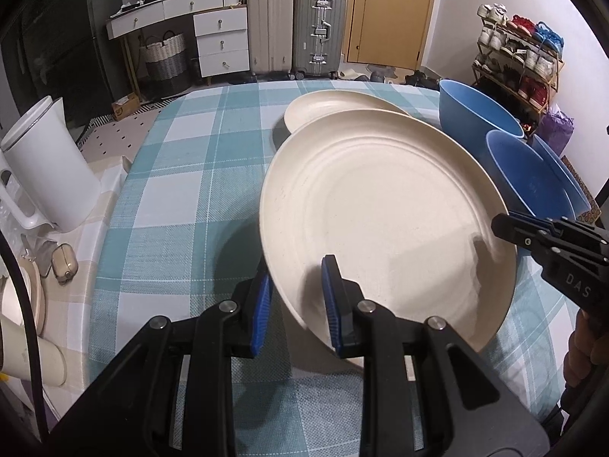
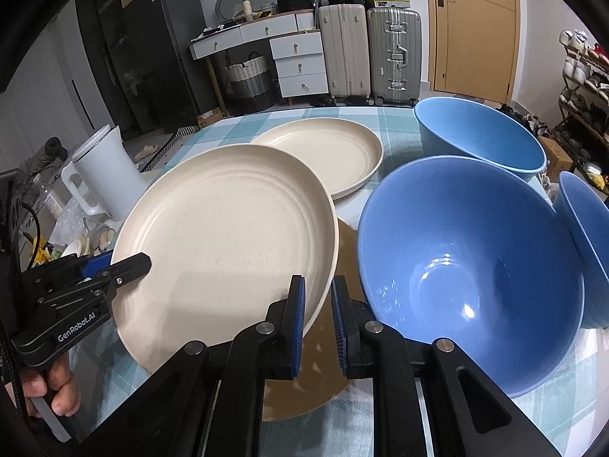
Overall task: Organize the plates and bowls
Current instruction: 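Carry the tilted cream plate with the right gripper toward the other cream plate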
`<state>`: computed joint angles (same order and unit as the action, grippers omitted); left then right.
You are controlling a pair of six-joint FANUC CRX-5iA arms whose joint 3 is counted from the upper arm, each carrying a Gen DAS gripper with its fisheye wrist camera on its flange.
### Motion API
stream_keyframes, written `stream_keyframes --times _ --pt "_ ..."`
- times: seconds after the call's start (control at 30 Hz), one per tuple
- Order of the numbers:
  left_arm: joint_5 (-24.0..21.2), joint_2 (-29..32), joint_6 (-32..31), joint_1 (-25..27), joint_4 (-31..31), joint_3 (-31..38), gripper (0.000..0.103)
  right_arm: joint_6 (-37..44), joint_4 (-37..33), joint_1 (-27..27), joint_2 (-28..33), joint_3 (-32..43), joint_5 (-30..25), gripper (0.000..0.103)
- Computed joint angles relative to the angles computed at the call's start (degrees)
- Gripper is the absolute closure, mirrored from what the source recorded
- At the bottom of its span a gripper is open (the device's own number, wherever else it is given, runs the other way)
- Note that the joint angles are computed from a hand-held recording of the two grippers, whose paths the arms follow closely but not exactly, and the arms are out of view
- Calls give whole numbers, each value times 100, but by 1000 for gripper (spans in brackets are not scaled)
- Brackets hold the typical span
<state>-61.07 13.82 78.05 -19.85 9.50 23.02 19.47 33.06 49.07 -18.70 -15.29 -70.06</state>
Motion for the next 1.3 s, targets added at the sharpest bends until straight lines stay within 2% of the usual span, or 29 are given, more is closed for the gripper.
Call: stream_keyframes --times 0.4,0.87,1.23,1.3 --pt "-69 56 -210 -84 -140 56 81 -228 153 258 42 -65 -332 87" --pt "-134 169 -170 -326 -501 145 78 -249 233 383 98 -122 -744 86" --pt "-194 221 -99 -508 -924 260 77 -211 305 441 170 -115 -913 86" --pt "-171 203 -239 -529 -843 200 77 -172 344 471 104 -177 -789 86"
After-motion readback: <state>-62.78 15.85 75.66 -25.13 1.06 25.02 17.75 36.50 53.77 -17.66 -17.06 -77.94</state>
